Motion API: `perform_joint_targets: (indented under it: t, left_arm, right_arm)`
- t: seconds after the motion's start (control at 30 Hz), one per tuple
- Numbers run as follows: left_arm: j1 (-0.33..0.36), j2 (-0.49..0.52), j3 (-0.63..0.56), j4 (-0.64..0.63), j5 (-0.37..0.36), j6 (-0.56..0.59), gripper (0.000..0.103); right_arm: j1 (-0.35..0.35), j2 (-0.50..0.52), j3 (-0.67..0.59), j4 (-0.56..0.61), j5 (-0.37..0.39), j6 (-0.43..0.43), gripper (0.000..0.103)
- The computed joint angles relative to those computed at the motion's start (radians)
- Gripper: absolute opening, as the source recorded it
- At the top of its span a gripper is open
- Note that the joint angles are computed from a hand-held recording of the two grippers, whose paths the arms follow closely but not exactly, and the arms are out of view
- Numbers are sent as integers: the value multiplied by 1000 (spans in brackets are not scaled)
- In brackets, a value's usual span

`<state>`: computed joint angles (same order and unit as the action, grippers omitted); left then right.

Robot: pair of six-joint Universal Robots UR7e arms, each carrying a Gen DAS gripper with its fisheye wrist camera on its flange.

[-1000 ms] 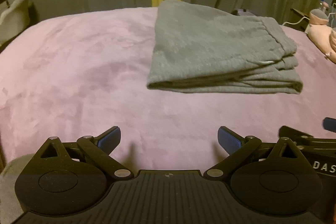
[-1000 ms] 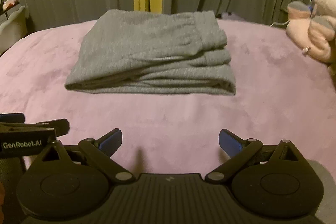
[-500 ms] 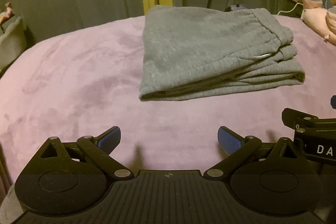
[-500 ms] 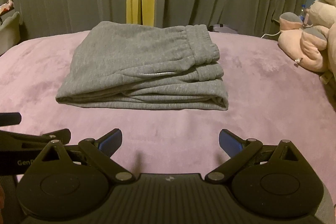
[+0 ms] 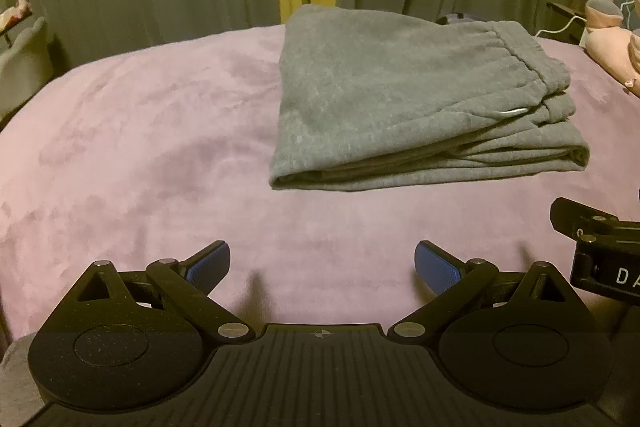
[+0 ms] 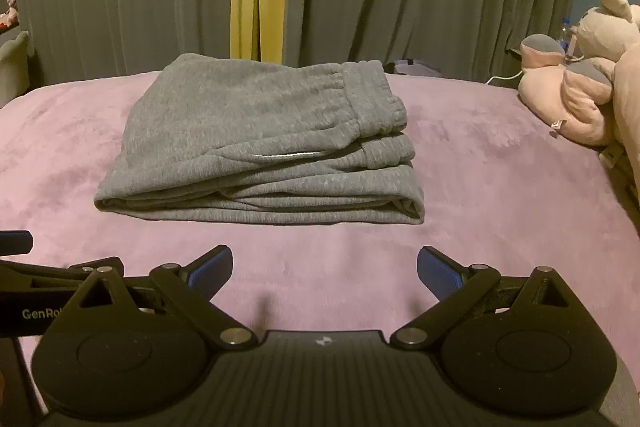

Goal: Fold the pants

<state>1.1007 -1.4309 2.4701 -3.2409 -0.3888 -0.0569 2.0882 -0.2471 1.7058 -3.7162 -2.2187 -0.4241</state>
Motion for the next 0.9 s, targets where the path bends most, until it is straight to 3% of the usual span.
perform_joint_targets:
  t: [0.53, 0.9]
  left_arm:
    - [30, 26, -23, -67, -66, 77, 102]
    - [48, 6, -31, -49, -92, 48, 102]
  right_arm:
    - [-4, 12, -25, 21, -20, 17, 99]
    - [-1, 15, -27, 18, -44, 18, 99]
